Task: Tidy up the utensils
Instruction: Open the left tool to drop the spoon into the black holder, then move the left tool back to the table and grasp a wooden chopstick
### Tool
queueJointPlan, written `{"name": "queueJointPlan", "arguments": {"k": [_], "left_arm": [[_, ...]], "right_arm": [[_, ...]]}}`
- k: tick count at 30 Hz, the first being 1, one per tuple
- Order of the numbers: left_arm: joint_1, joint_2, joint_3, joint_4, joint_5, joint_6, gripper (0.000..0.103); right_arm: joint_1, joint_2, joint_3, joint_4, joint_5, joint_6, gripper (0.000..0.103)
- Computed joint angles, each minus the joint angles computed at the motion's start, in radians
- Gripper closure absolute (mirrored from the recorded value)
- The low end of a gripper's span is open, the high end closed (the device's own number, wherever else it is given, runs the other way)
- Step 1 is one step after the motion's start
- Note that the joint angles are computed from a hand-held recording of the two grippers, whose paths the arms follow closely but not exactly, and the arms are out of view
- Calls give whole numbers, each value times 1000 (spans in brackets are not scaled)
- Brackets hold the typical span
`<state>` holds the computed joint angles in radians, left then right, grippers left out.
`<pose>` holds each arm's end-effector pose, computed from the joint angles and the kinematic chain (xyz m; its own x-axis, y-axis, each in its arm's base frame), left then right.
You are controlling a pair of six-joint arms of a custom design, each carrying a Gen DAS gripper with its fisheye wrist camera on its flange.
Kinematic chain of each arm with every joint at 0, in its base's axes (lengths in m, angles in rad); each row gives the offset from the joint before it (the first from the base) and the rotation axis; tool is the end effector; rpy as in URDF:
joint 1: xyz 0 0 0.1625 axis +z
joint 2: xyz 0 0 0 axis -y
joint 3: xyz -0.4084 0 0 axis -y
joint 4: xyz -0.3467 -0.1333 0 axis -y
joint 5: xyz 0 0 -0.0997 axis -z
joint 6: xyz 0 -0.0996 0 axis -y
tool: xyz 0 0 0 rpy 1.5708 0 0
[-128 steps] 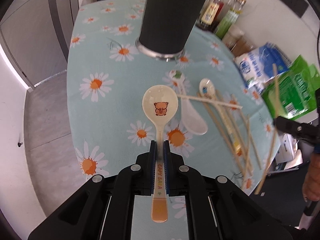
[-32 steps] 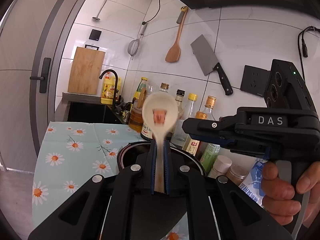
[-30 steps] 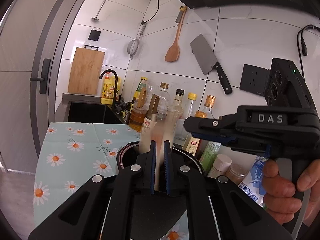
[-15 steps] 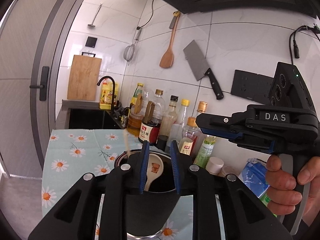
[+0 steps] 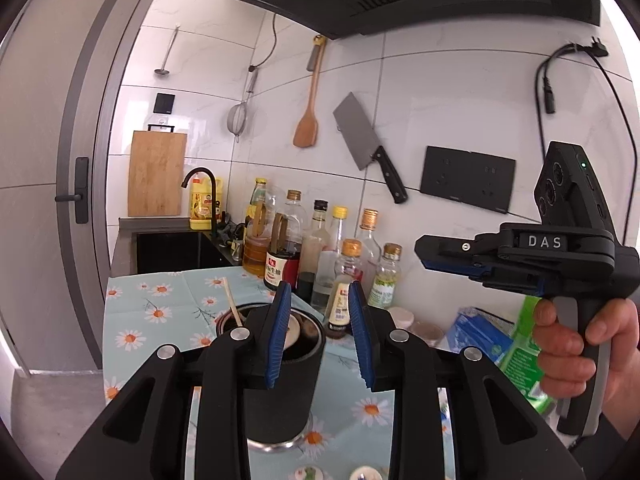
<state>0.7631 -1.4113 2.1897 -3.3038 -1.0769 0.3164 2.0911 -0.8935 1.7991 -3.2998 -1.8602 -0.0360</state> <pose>-0.1939 -0.4352 0.3530 -0.7141 0.4749 -0.5143 0.6733 0.2648 -0.6903 0.3931 -0.4752 0.2162 -0.9229 -0.3159 0.2203 -0.3714 0.5788 -0.7260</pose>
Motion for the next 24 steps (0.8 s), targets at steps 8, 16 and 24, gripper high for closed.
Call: {"name": "queueJointPlan", "arguments": {"k": [8, 16, 24], "left_arm": [[-55, -88, 43, 180, 50, -46, 75], [-70, -146, 64, 388, 25, -96, 72], [-66, -176, 81, 518, 9, -100, 63]], "right_arm": [[-2, -91, 125, 43, -46, 64, 74], [-12, -168, 268, 78, -88, 149, 74], [-35, -242, 374, 199, -70, 333, 74]]}}
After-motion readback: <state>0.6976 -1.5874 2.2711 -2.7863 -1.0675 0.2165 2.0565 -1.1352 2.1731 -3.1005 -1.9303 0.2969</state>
